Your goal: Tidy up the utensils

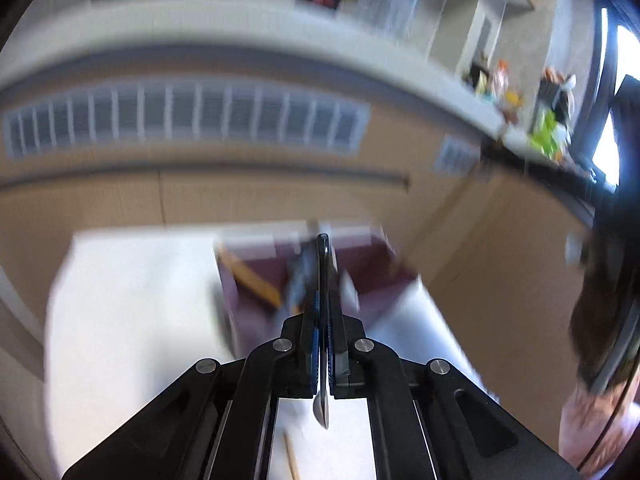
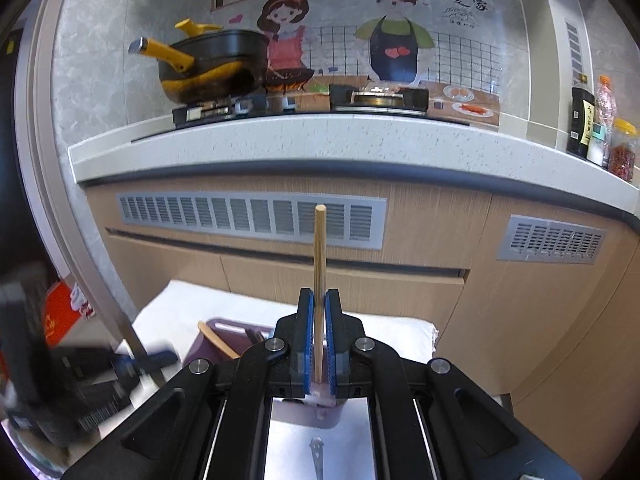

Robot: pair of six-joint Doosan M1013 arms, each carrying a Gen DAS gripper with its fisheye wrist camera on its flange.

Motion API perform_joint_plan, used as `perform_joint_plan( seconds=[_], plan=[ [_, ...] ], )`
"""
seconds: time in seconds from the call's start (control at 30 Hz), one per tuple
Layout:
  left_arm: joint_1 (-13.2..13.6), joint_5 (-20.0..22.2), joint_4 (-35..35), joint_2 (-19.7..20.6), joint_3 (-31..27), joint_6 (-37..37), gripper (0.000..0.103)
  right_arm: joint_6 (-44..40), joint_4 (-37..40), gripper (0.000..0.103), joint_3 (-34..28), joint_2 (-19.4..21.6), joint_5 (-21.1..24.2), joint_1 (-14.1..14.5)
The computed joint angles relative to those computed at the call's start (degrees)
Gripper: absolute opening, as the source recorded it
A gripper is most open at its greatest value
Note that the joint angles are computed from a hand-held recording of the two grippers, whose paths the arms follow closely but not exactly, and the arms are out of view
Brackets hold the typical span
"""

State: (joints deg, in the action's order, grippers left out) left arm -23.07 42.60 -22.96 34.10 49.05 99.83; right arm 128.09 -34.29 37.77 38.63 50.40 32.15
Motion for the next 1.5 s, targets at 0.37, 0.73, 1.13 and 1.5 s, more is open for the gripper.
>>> perform_joint_plan(
  seconds=[0.37, 0.73, 1.13, 1.5],
  plan=[
    [-1.7, -6.7, 16.2, 5.5, -12.2, -8.3, 0.003, -4.7, 3.8, 0.005, -4.4, 2.9, 3.2, -0.7],
    [-1.1, 3.1, 13.3, 9.4, -15.1, -11.7, 0.03, -10.6, 10.6, 0.03, -4.0, 4.4, 7.4, -1.4],
    [-1.3, -0.2, 19.0, -2.5, 4.9, -15.4, 0.087, -1.1, 1.2, 0.065, 14.8, -4.5, 4.4, 1.1],
    [-2.6, 4.8, 19.5, -7.1, 18.7, -16.2, 0.09, -6.6, 9.3, 0.043, 23.2, -5.9, 5.5, 2.0]
  ],
)
